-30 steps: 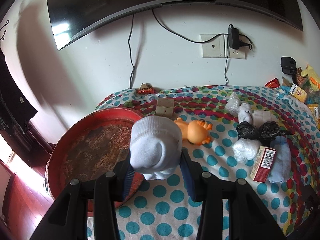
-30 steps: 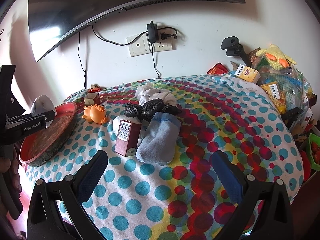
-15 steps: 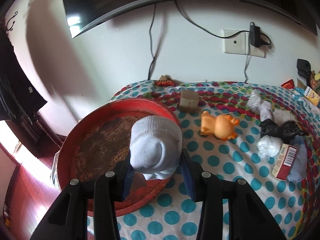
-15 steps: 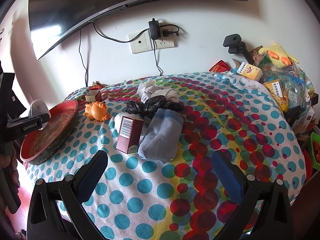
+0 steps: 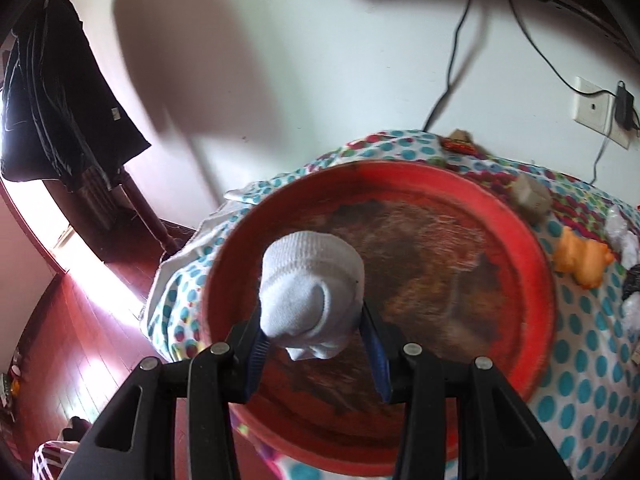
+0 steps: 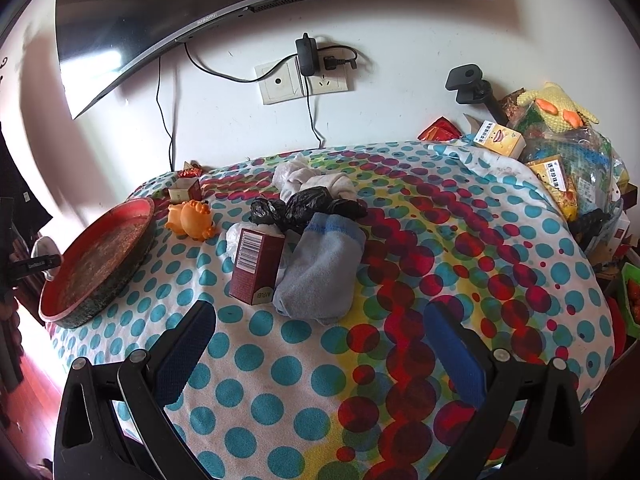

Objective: Organize objects
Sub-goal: 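Carry the white sock in the left gripper over the red tray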

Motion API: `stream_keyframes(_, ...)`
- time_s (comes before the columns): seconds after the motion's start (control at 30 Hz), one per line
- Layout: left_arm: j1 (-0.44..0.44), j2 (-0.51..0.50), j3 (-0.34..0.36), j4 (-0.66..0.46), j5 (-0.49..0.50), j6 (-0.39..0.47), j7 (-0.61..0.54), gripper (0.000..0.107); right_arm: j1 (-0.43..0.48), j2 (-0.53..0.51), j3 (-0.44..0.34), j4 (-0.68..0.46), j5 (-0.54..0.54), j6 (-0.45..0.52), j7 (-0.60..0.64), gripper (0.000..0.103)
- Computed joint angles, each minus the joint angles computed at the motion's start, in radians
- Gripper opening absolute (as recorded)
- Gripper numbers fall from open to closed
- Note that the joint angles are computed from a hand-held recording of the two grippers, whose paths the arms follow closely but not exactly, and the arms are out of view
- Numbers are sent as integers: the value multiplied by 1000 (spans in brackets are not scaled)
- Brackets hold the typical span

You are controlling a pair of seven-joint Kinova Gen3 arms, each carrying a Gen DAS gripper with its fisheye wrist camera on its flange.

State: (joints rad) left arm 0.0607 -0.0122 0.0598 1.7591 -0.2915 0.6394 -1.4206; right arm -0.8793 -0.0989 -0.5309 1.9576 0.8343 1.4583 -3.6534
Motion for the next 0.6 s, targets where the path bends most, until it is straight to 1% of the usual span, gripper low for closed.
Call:
stream_keyframes(0.13, -35, 30, -31, -25, 22, -14, -63, 43, 7, 0, 10, 15, -9, -24, -1, 103)
stream_keyframes(0.3, -73, 85, -49, -100, 124, 4, -170, 44, 8, 5, 13, 28, -10, -34, -8, 103)
stream_keyframes(0.4, -78, 140, -49, -167, 157, 46, -202, 44, 10, 10, 17, 33, -12, -47, -3, 103)
stream_keyframes(0.43, -84, 166, -46, -200, 180, 73, -219, 44, 11, 14, 20, 32, -16, -49, 1, 103)
stream_keyframes(0.53, -86, 234, -47, -282, 216, 129, -223, 44, 14, 18, 32, 39, -25, -74, 7, 103)
stream_keyframes(0.6, -78, 274, -51, -327, 218, 162, -215, 44, 16, 15, 37, 45, -30, -94, 6, 103)
